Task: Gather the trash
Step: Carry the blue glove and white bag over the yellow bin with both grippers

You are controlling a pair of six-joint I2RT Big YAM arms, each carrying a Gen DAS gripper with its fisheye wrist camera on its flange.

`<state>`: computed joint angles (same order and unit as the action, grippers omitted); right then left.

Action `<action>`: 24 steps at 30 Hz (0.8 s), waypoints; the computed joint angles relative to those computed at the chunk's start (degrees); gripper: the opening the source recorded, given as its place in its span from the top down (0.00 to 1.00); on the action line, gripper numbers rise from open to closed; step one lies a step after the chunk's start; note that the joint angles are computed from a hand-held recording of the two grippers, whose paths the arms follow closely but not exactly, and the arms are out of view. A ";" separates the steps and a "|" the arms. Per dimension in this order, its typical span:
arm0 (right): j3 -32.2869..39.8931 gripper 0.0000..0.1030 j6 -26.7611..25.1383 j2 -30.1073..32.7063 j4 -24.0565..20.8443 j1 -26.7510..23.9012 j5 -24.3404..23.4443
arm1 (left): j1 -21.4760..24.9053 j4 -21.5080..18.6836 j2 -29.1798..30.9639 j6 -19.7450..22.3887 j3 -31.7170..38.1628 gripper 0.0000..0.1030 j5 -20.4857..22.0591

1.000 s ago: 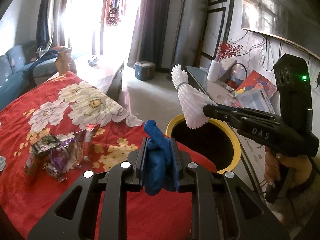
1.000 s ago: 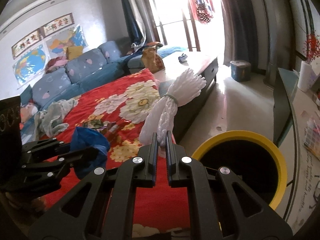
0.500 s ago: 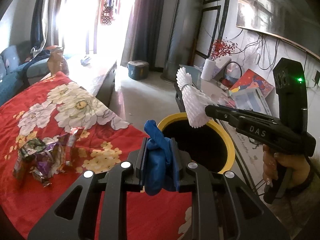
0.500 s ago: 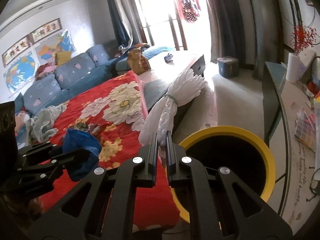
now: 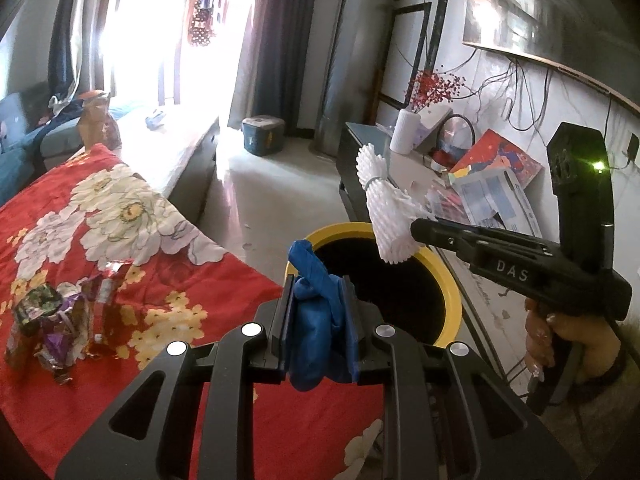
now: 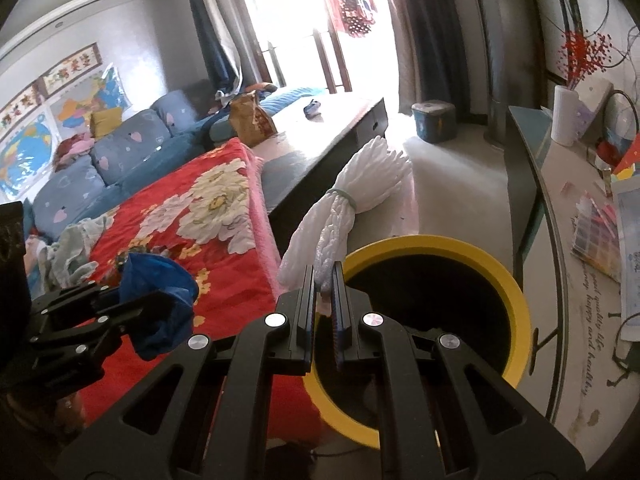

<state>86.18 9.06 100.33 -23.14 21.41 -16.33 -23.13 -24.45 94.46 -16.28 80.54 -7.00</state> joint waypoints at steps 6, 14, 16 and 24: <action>-0.20 0.96 0.66 0.19 -0.14 -1.14 0.42 | -0.39 -1.24 2.19 0.70 2.15 0.80 0.36; 0.32 0.96 0.49 1.42 -2.51 -2.18 0.91 | -0.92 -2.70 5.62 1.29 5.28 0.80 1.39; 0.33 0.96 0.47 1.66 -3.06 -2.38 0.83 | -1.03 -3.02 6.39 1.34 5.98 0.80 1.56; 0.83 0.96 0.55 2.59 -4.63 -3.25 0.07 | -1.20 -3.91 9.57 1.53 8.74 0.80 2.89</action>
